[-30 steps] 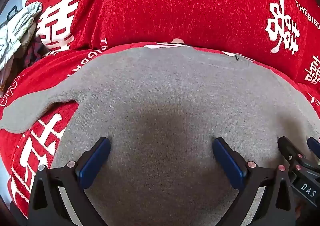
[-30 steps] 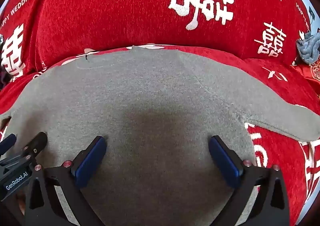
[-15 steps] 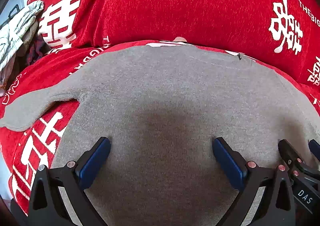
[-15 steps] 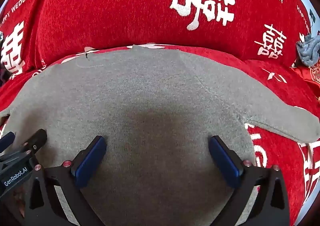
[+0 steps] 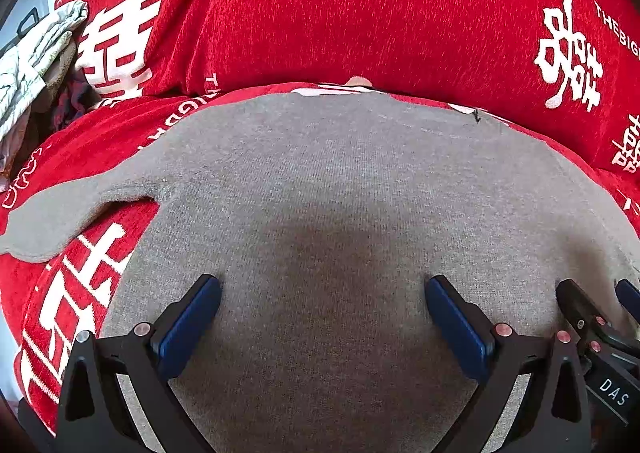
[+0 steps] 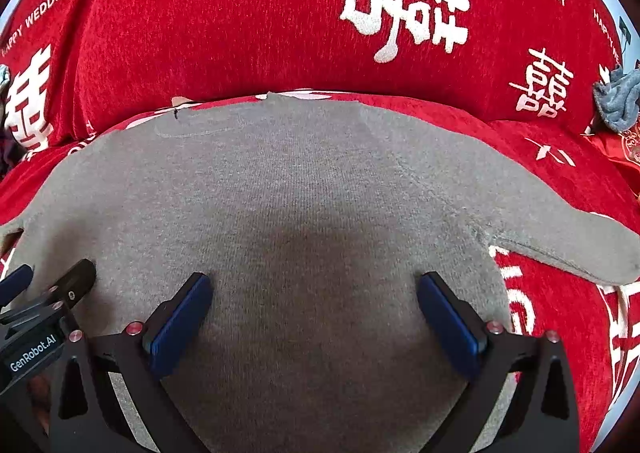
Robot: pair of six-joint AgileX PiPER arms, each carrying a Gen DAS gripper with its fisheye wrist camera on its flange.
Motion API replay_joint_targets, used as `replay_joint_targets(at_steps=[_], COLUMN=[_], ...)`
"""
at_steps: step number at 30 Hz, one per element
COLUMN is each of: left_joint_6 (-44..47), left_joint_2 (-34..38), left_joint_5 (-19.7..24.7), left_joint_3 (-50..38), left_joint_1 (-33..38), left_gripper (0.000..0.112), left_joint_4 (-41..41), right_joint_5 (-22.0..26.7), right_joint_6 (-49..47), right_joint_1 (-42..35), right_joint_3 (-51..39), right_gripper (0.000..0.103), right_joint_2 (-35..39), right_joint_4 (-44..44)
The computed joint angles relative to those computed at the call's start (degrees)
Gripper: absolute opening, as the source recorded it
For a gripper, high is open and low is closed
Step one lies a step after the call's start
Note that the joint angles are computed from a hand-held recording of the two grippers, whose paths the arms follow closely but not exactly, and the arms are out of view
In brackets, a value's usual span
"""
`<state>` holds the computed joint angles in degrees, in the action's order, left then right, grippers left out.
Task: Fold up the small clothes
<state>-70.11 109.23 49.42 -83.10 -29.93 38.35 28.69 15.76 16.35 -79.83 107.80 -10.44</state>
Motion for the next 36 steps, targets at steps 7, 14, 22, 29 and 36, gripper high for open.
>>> replay_joint_targets(at_steps=[7,14,22,29,36], left_joint_6=[0.08,2.86,13.64,23.06,23.85], left_joint_2=[0.00,0.46,3.10,5.06,4.69], left_joint_5=[0.18,1.40,8.07,14.96,18.82], left_joint_3=[-0.05,-2.14,-9.74,-16.83,-20.66], left_joint_1=[0.09,1.01,3.32,6.29,6.10], left_gripper=[0.103,0.103,0.103,0.103,0.103], left_joint_4=[-0.12,-3.30,-12.63,-21.00,-20.44], right_joint_5=[1.62,4.90,17.85,22.70,27.17], right_joint_6=[-16.37,-9.52,-11.06,-9.71,-10.01], right_joint_1=[-2.75,-0.54,-0.22,2.17,3.41], right_joint_3=[-2.26,-4.92,-14.42,-17.22,-21.85], right_gripper=[0.103,0.103,0.103,0.103,0.103], right_joint_2=[1.15,2.70,5.85,5.17,5.74], right_joint_4=[15.01,7.01,6.69,3.23,3.49])
